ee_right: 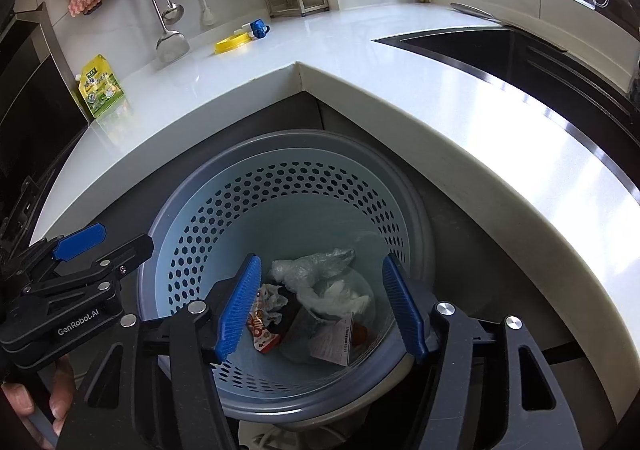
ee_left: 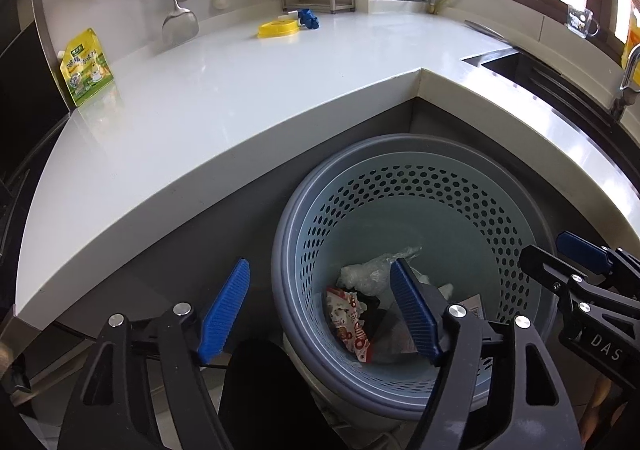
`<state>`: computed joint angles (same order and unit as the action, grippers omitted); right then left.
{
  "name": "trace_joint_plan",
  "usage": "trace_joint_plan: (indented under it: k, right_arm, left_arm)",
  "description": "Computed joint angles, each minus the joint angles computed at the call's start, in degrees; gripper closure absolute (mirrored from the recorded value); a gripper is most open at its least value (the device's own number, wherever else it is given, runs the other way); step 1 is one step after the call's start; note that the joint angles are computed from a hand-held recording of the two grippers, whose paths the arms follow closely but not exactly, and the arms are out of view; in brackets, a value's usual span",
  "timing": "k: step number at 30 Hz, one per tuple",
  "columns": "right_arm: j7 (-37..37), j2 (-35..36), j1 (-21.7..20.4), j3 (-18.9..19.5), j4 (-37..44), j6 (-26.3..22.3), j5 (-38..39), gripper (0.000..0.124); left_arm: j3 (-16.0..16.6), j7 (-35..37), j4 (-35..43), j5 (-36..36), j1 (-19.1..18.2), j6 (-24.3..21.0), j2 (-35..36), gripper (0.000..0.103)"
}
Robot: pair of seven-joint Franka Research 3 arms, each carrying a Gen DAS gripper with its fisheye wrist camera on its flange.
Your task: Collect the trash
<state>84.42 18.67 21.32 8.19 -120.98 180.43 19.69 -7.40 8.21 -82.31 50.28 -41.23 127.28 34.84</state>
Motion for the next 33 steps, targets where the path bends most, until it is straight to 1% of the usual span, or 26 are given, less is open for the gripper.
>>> trace_joint_plan:
  k: [2,3,5,7,10,12,16,18,23,28,29,31,32,33]
  right_arm:
    - [-0.21,-0.13,-0.36,0.41,-0.21,0.19,0.29,0.063]
    - [-0.56,-0.16,-0.94,1.07,-0.31,0.37,0.65,0.063]
    - [-1.81,-0.21,-2.76,3.08,-0.41,0.58,1.7,0.063]
    - [-3.68,-0.17,-5.44,6.11,-0.58,1.27,3.4,0.063]
    - [-7.02,0.06,-9.99,11.31,-0.53,1.86,6.47,0.063]
    - [-9.0,0.15,-12.0,13.67,-0.46,2.19,8.1,0.063]
    - [-11.67,0.24,-13.84,16.19,-0.2,2.75,10.46,0.063]
    - [-12.83,0.29,-14.68,17.31,0.09,2.93,11.5,0.063]
    - [-15.14,0.46,-15.41,18.5,1.1,3.17,13.06,0.061]
    - [-18.38,1.08,-18.74,22.28,2.9,3.27,15.52,0.061]
    - [-18.78,1.14,-18.77,22.34,3.42,3.2,15.83,0.061]
    - [-19.37,1.21,-18.05,21.55,4.75,2.57,16.09,0.06]
    - [-19.99,1.41,-17.85,21.37,5.68,2.22,16.24,0.06]
    - [-20.69,1.55,-17.63,21.18,6.6,1.87,16.42,0.06]
  left_arm:
    - [0.04,-0.03,0.01,0.12,-0.06,-0.02,-0.06,0.031]
    - [0.07,-0.11,0.08,0.2,-0.13,-0.08,-0.02,0.028]
    - [0.09,-0.11,0.37,0.26,-0.21,-0.22,0.15,0.027]
    - [0.15,-0.19,0.26,0.4,-0.29,-0.28,0.06,0.027]
    - [0.28,-0.96,-0.47,0.87,-0.38,-0.31,-0.56,0.024]
    - [0.31,-1.65,-1.25,1.41,-0.33,-0.12,-1.16,0.024]
    - [0.08,-2.62,-2.24,2.16,-0.01,0.02,-2.01,0.023]
    - [0.0,-2.8,-2.39,2.52,0.13,0.0,-2.26,0.021]
    - [0.03,-3.43,-2.68,3.99,0.31,0.19,-2.97,0.019]
    - [0.2,-3.97,-2.54,5.31,0.69,0.04,-3.81,0.017]
    - [0.22,-3.94,-2.42,5.5,0.82,-0.09,-3.94,0.017]
    - [0.27,-4.04,-2.28,5.8,1.2,-0.09,-4.32,0.014]
    - [0.36,-4.4,-2.36,6.13,1.49,0.41,-4.59,0.011]
    - [0.43,-4.63,-2.36,6.42,1.81,0.95,-4.8,0.011]
